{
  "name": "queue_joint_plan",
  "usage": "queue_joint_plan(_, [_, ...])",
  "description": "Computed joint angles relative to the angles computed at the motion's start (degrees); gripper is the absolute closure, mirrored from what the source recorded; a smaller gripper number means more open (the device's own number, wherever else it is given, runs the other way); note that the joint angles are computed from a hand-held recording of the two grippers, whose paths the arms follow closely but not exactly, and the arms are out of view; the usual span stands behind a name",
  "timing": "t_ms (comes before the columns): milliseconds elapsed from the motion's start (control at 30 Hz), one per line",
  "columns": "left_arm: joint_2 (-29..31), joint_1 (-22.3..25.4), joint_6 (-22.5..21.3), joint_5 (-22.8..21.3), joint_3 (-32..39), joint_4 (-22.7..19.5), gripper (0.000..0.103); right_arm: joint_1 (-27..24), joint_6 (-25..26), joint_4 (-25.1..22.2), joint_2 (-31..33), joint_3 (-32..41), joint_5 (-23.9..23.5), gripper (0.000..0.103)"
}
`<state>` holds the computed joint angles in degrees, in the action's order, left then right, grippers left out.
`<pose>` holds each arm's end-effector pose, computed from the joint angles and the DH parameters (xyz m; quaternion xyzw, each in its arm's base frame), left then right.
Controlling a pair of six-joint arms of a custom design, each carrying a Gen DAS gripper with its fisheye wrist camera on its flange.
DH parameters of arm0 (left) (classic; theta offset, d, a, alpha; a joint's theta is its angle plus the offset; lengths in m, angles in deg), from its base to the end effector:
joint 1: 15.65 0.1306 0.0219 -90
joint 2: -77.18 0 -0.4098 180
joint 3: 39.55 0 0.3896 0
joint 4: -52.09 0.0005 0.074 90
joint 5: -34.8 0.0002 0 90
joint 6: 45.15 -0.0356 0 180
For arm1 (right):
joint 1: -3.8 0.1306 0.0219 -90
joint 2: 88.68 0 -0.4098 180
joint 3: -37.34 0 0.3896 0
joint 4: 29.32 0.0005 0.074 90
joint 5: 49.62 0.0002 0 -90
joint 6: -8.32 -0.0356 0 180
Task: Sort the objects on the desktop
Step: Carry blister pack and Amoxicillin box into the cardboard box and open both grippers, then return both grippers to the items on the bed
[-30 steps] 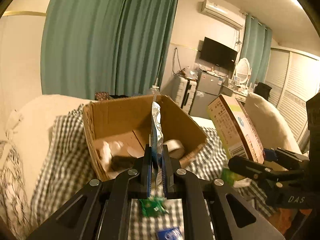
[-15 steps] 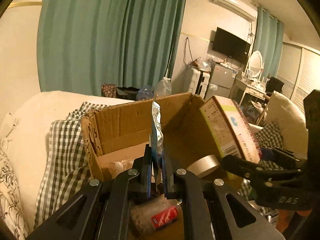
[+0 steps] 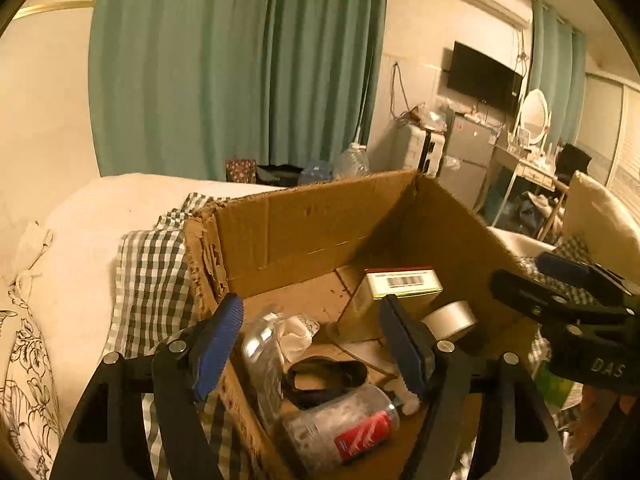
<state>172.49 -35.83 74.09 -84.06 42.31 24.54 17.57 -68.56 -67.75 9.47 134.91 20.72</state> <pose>0.4919 -0.1630 0.3789 -0.1726 0.8703 0.0381 0.4596 0.5344 0.1428 0.4645 -0.2783 0.8479 0.1565 0.4232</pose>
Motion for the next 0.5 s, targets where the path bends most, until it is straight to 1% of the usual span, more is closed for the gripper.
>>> queue_joint_plan(33, [-0.6, -0.6, 0.0, -0.8, -0.3, -0.3, 0.027, -0.7, 0.1, 0.9, -1.7, -1.5, 0.1, 0.012])
queue_joint_plan(67, [-1.4, -1.4, -0.1, -1.8, -0.6, -0.5, 0.021, -1.4, 0.0, 2.3, -3.6, -3.1, 0.1, 0.011])
queue_joint_plan(100, [-2.5, -2.5, -0.3, -3.0, -1.1, -0.4, 0.018, -2.1, -0.1, 3.2, -4.6, -3.8, -0.2, 0.01])
queue_joint_plan(167, [-4.8, -4.7, -0.2, -5.0, -2.5, 0.0, 0.01, -3.8, -1.0, 5.8, -8.2, -6.6, -1.0, 0.001])
queue_joint_plan(200, [-5.6, -5.7, 0.0, -5.9, -2.8, 0.1, 0.008, -4.9, -1.5, 7.0, -10.4, -8.4, -1.4, 0.0])
queue_joint_plan(267, [-7.3, -8.2, 0.8, -8.4, -3.4, -0.8, 0.002, -7.1, -2.3, 9.3, -13.7, -11.1, -2.5, 0.0])
queue_joint_plan(333, [-8.1, -11.3, 2.6, -10.9, -3.3, -2.9, 0.001, -8.7, -2.2, 10.8, -17.3, -14.1, -1.8, 0.0])
queue_joint_plan(367, [-8.4, -12.6, 3.6, -11.8, -3.4, -3.9, 0.001, -9.6, -1.4, 10.4, -18.3, -14.9, -2.1, 0.0])
queue_joint_plan(400, [-8.6, -14.1, 5.1, -12.0, -3.7, -5.3, 0.001, -10.2, -0.6, 9.7, -19.0, -15.3, -1.4, 0.0])
queue_joint_plan(433, [-8.8, -14.6, 5.6, -11.5, -4.0, -5.7, 0.001, -11.0, 0.2, 8.8, -19.9, -16.1, -0.2, 0.0])
queue_joint_plan(500, [-8.8, -16.6, 8.2, -11.1, -5.4, -6.0, 0.001, -12.7, 1.1, 7.3, -20.8, -17.4, -2.0, 0.0])
